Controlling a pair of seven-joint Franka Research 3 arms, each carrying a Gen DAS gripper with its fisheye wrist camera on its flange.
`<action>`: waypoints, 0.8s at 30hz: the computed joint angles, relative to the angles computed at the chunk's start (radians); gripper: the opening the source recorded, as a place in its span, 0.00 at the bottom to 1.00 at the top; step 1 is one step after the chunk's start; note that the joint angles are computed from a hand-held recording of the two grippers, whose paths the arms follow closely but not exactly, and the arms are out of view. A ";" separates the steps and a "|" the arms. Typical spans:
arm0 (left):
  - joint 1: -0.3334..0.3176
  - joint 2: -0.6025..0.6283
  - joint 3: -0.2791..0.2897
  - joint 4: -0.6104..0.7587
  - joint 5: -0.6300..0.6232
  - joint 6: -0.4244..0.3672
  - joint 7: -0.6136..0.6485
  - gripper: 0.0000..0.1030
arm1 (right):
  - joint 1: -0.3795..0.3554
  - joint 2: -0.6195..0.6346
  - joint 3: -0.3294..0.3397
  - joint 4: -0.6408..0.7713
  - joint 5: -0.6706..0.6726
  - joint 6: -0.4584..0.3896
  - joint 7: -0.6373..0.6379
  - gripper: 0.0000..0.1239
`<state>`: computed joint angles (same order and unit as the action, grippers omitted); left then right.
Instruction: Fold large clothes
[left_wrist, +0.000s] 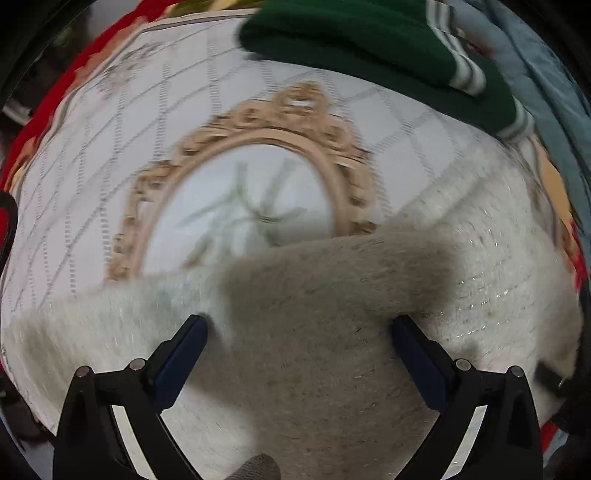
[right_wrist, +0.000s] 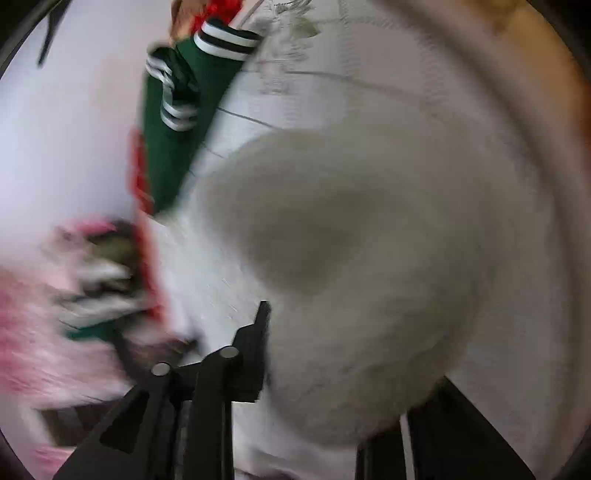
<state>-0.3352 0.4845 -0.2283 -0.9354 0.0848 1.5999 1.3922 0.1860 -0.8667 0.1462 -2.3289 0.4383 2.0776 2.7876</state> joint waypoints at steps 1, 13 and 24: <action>-0.006 -0.010 -0.003 -0.004 0.002 0.001 -0.007 1.00 | 0.009 0.014 -0.004 0.052 -0.038 -0.103 -0.012 0.32; 0.021 -0.199 -0.007 -0.291 -0.009 0.072 -0.143 1.00 | 0.033 0.454 0.024 0.706 -0.193 -0.528 -0.282 0.48; 0.077 -0.252 -0.012 -0.422 -0.100 0.157 -0.186 1.00 | 0.099 0.832 -0.062 0.795 -0.042 -0.535 -0.401 0.12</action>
<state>-0.2582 0.2323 -0.2408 -1.3575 -0.0154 1.7572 1.2063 0.2846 -0.0345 0.0839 -1.5334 0.3966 1.5426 2.3862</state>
